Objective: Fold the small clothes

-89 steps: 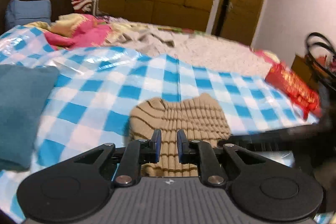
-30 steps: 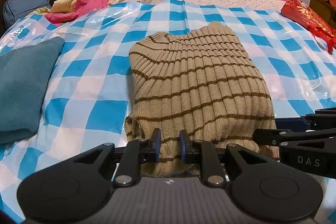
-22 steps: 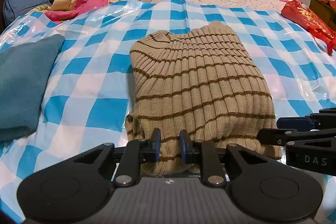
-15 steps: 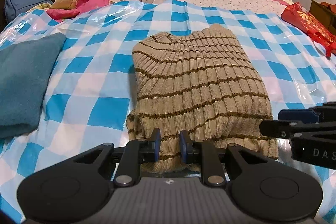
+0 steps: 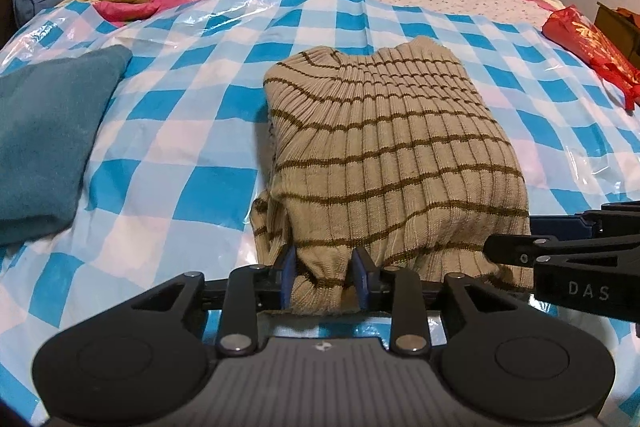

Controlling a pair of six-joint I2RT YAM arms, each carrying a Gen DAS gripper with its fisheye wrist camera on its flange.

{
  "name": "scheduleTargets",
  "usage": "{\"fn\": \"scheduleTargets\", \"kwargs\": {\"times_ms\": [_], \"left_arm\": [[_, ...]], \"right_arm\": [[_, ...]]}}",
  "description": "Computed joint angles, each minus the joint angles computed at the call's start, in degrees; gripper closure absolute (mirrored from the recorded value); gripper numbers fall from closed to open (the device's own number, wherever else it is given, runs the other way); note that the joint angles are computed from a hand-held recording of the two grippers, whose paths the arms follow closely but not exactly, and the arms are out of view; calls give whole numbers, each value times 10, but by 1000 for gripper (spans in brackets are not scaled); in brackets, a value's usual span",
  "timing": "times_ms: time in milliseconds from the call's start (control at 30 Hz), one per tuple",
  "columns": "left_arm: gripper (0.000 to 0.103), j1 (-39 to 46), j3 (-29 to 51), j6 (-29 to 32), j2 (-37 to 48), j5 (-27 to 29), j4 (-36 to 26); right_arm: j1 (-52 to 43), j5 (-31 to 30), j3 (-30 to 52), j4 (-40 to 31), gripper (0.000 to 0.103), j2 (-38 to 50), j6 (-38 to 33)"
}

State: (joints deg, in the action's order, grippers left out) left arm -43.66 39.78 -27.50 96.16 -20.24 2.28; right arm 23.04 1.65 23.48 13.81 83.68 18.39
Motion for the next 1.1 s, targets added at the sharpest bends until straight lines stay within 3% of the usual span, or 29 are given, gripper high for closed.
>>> {"fn": "scheduleTargets", "kwargs": {"times_ms": [467,1100], "left_arm": [[61,-23,-39,-25,-44,-23,23],[59,-18,-3,-15,-5,-20,-5]], "right_arm": [[33,81,-11,-7,66,-51,-8],[31,72,-7,2,66,-25,-8]]}}
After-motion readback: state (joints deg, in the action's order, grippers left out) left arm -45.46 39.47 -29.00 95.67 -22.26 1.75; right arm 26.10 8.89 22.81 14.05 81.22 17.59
